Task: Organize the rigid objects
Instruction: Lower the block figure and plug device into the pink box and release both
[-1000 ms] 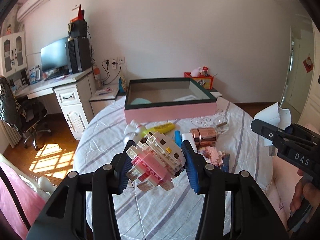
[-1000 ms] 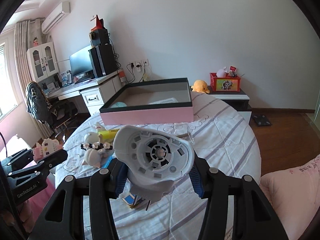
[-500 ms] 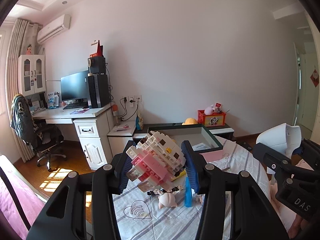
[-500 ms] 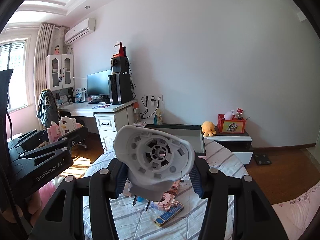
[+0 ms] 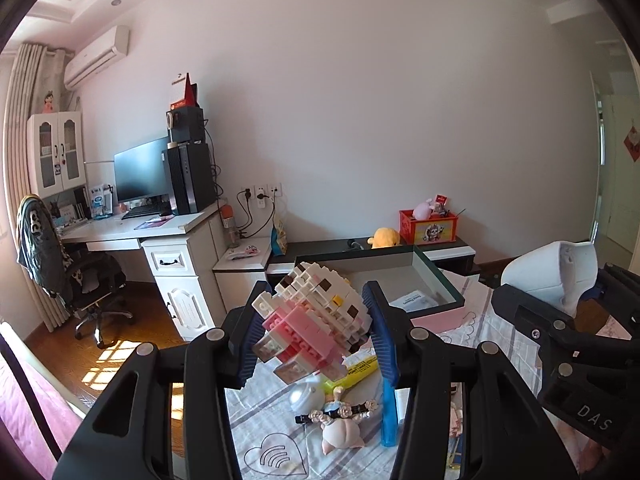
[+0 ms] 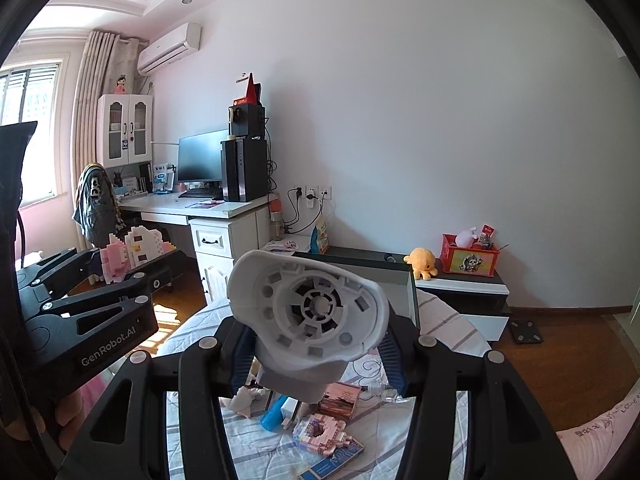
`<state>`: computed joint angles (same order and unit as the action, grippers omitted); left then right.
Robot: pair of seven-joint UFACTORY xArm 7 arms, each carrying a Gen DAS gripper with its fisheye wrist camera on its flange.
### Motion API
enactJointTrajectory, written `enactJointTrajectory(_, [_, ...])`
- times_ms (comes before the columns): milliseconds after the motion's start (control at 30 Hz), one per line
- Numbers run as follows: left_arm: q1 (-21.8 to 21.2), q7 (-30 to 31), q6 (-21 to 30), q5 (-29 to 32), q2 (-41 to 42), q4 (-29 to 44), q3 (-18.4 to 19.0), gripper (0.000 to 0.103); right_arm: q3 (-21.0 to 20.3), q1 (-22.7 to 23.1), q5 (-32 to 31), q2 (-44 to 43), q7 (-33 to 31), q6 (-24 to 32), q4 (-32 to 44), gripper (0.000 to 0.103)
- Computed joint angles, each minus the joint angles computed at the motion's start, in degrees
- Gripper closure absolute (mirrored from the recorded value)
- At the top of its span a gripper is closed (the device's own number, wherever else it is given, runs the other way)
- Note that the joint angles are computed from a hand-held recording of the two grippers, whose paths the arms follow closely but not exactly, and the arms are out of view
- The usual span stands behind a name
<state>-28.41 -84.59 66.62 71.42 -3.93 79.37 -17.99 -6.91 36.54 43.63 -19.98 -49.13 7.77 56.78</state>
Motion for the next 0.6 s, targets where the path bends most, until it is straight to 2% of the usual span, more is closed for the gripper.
enactJointTrajectory(67, [1.25,2.41,-3.80,-1.36,2.43,2.51,1.79,0.055,-1.21,0.27,0.94,4.27,-1.14,1.05,3.96,0.049])
enactJointTrajectory(167, [2.91,6.54,-9.80,-4.49,6.68,6.60,4.99,0.055,-0.46,-2.33,1.56,11.67,-1.56,3.37,11.06,0.049])
enactJointTrajectory(300, [4.51,14.67,-14.58,-11.83,15.06,15.04,9.47,0.055,1.16,-6.93,-2.90,22.97,3.30,7.50,22.39,0.049])
enactJointTrajectory(467, [7.21,26.88,-15.62,-23.96,26.70,26.91,12.80,0.055,2.11,-10.81,-9.89,37.00,11.21,14.92,37.92,0.049])
enactJointTrajectory(600, [8.49,31.89,-14.87,-30.81,32.74,32.54,14.81,0.055,3.29,-12.70,-15.09,46.42,16.39,21.90,49.18,0.049])
